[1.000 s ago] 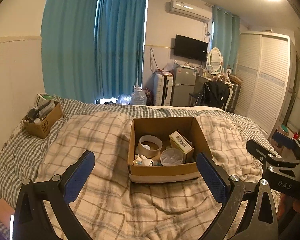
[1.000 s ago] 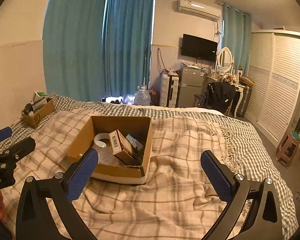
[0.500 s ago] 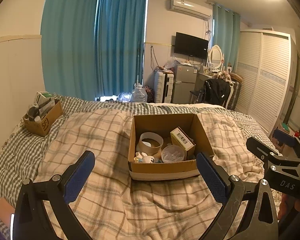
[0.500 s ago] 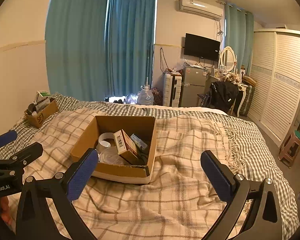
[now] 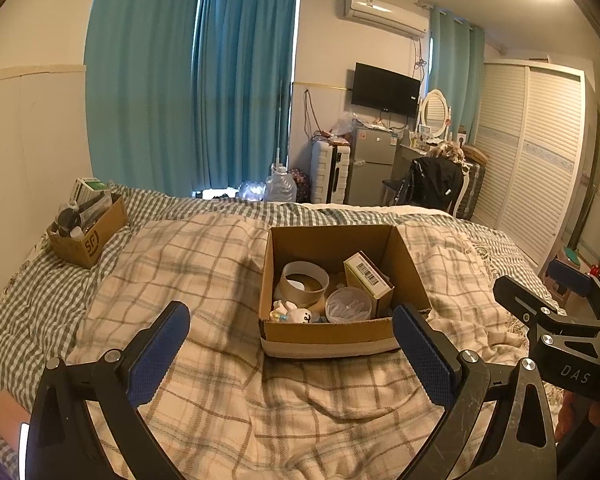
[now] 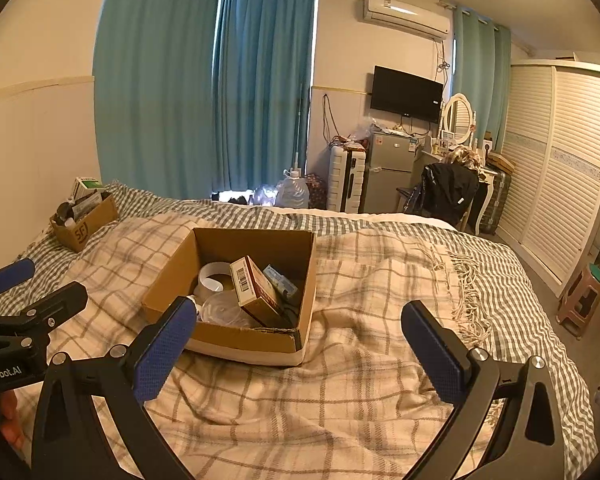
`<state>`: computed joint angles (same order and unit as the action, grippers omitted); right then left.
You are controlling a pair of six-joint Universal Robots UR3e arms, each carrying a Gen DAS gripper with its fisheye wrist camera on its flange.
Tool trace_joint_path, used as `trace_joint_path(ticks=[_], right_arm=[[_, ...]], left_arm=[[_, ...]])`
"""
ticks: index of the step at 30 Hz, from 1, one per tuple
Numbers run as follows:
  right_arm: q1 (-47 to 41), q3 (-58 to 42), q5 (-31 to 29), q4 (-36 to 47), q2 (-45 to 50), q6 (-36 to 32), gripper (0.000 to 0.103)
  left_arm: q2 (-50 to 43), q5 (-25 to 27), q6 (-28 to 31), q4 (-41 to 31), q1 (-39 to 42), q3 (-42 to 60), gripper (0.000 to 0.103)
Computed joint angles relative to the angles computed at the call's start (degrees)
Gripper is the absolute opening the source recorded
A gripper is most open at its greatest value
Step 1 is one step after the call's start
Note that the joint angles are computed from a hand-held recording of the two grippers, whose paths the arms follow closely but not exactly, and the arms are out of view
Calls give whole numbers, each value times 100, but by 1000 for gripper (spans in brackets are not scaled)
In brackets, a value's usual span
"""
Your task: Organize objects
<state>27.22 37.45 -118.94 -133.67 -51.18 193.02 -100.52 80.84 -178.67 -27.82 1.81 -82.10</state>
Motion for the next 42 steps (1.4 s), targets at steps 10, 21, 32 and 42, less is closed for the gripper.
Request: trace_joint_path(ticks=[10, 21, 32, 42], right_arm=[[9, 29, -16, -12, -7, -11, 103], [-14, 54, 10, 15, -8, 4, 103], [-11, 64, -7, 3, 18, -8, 103], [-7, 156, -9, -53, -11, -8, 103]], left_arm=[[-11, 37, 2, -34, -22, 4, 103], [-8, 46, -14, -63, -19, -13, 103], [35, 44, -59, -40, 2, -73, 103], [-14, 318, -131, 45, -83, -67, 103]])
